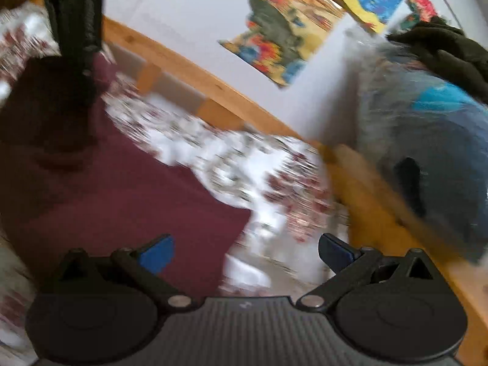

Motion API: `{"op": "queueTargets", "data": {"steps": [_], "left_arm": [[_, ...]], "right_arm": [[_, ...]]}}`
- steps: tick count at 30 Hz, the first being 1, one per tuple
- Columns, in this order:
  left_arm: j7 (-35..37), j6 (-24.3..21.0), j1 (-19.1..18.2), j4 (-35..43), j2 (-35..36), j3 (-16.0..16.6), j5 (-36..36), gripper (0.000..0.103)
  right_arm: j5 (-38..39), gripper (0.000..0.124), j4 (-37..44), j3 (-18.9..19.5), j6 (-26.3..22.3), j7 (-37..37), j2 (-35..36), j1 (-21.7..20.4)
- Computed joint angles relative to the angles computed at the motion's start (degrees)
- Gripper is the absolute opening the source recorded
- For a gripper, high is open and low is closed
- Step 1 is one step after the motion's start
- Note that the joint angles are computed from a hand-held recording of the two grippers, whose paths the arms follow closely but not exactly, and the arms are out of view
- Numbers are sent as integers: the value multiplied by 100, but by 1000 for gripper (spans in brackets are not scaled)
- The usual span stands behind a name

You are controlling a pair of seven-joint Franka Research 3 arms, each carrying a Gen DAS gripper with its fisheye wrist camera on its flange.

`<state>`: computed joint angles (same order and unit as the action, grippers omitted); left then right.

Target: Fold small clothes

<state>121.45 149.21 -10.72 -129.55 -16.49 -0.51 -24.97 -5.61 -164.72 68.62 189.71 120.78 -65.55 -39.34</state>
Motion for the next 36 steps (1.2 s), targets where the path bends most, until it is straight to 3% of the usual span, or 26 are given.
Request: {"op": "queueTargets", "data": {"steps": [6,12,17,22,28,29,32,36], "left_arm": [[345,425,-415,-329,123,-250,-112,17],[1152,639,-793,-596,158,-60,-793,25],[2078,334,-982,-740,-123,299,-2155,57],[2449,131,-880,-880,-373,244,-2636,88],[1820,-254,-595,-877,-456,75,-2149,98],[1828,-291,-611,-923,-505,133,-2253,102],[1951,-405,-657,-1089,-680,331,-2729,102],[1944,-721,-538,-1084,-705,377,-2914,102]], "right_arm": [[33,103,-97,-376,-261,124,362,-275],[283,103,-161,-825,-22,399,1102,-400],[749,103,-327,-1315,678,390,1897,-97],[1110,103,-296,-1393,1237,220,2459,-36],[1403,103,-269,-1451,1565,-187,2805,111],[1425,103,-271,-1537,1623,-252,2896,202],[1477,103,-267,-1791,1791,-441,3163,497],[1827,103,-198,-1630,1686,-689,3218,507]]}}
